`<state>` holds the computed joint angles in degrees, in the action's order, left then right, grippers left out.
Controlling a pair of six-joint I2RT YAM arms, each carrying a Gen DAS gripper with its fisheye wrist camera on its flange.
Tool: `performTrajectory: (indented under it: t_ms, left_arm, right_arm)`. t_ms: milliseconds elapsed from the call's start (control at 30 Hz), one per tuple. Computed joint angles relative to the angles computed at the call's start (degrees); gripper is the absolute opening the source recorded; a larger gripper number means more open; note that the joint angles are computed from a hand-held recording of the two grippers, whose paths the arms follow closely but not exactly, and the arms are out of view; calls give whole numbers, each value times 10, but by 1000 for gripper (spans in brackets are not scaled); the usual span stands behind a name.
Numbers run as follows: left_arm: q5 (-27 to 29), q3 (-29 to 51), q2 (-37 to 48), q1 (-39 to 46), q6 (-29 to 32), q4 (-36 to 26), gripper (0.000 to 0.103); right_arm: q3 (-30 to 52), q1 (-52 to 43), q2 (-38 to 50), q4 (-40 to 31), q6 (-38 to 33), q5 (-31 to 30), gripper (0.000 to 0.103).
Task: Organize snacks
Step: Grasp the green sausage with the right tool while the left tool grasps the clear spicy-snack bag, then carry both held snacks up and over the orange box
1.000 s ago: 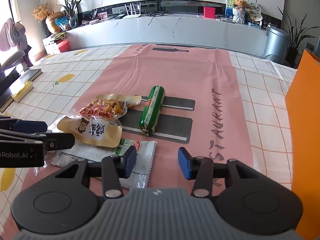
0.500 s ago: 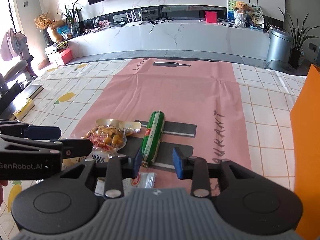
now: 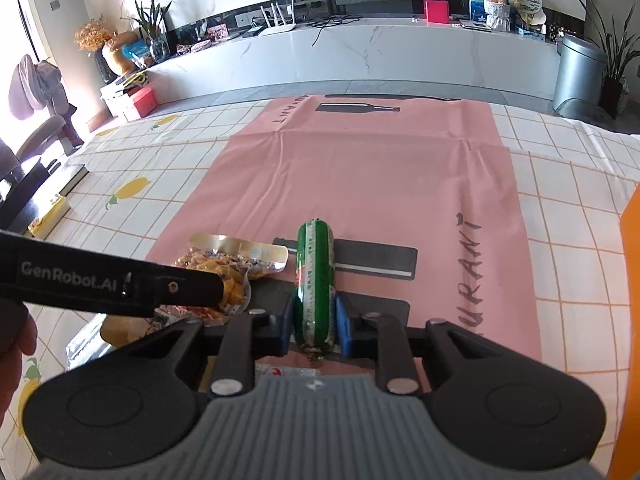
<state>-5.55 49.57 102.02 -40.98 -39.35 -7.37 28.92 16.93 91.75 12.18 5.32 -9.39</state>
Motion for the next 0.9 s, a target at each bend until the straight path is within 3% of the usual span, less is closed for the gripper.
performTrajectory:
  t_ms: [133, 167, 267, 433, 733, 800, 900]
  left_arm:
    - [-15, 37, 29, -12, 6, -27, 81]
    - [-13, 39, 30, -13, 6, -24, 74]
    - [-20, 44, 30, -22, -7, -28, 71]
    - [-36, 36, 11, -44, -38, -22, 70]
    - [-9, 29, -6, -51, -90, -10, 70]
    - [-14, 26, -13, -57, -95, -11, 58]
    - [-22, 11, -32, -67, -110, 2, 50]
  right_arm:
    - [-9, -28, -5, -3, 5, -39, 19]
    - [-9, -32, -5, -5, 7, -44, 19]
    - [-13, -34, -9, -4, 9, -48, 19]
    - [-15, -37, -12, -9, 11, -58, 19]
    - [-10, -59, -21, -40, 16, -83, 19]
    - [-12, -61, -28, -47, 12, -80, 19]
    - [-13, -68, -27, -46, 8, -82, 19]
